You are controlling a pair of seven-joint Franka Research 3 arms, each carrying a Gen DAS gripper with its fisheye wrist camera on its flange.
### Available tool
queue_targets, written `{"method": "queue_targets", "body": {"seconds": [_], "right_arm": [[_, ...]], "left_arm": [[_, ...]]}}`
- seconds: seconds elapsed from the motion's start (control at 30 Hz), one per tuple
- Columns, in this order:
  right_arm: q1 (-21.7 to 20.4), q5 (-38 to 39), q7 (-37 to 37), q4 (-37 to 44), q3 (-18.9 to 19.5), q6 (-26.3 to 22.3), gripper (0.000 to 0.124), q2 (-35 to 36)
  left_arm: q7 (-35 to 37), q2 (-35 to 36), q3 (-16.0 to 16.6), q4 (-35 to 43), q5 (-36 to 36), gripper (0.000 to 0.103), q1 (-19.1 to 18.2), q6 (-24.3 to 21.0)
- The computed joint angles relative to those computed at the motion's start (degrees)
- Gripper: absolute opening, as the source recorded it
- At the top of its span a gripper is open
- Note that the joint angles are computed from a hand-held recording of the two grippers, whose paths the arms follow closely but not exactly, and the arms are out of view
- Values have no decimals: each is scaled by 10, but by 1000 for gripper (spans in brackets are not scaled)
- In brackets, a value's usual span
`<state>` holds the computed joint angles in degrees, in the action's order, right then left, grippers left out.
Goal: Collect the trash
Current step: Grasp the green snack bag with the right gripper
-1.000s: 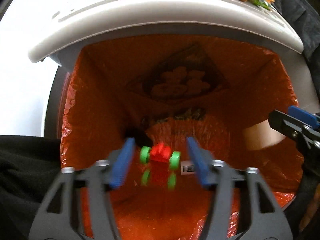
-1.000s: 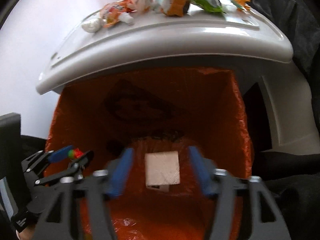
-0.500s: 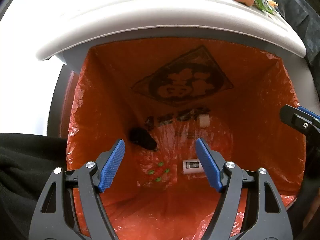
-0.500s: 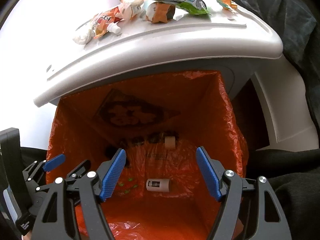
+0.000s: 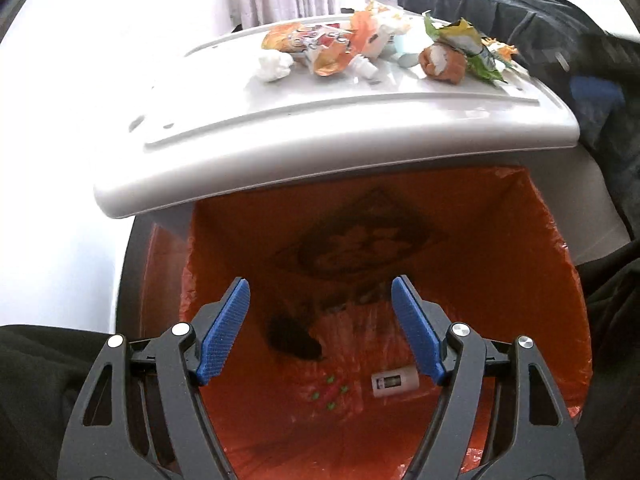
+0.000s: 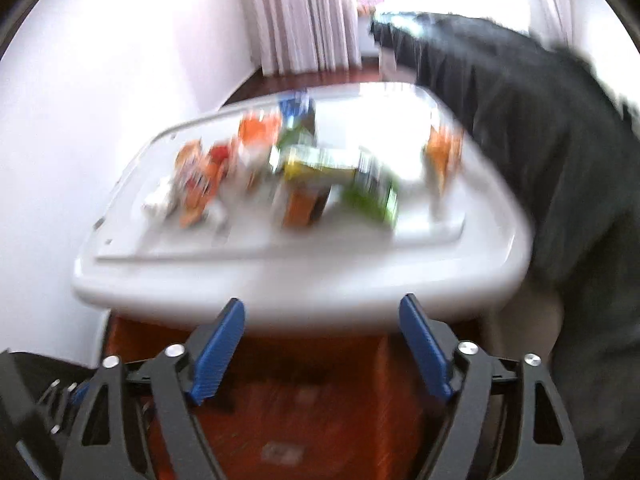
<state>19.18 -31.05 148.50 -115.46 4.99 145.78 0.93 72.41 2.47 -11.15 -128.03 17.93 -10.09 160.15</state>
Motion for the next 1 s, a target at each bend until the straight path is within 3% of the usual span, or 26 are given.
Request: {"method": "queue_targets", "body": {"seconds": [0.23,0.5,0.63,0.8,0.87,1.0], "right_arm": [[22,-129,-54,128,-32,-29,81,100],[47,-76,-138,249,-80,-16,81,218],[54,-57,-130,270,-114,0,81,247],[52,-40,-104,239,-138,45,69,237],[56,-51,-105,234,-145,57,47,234],[66,-66,-100,240,-151,48,42,237]], "left_arm": [[19,25,-4,21,-18,72,-1,-17],[28,37,-5,32,-18,72,-3,-26],[34,40,-6,36,-20,72,-4,-27],[44,43,-8,39,-35,72,-1,-24],[46,46,-8,42,-37,72,-2,-28],[39,48,-5,44,-28,72,-4,-29]]}}
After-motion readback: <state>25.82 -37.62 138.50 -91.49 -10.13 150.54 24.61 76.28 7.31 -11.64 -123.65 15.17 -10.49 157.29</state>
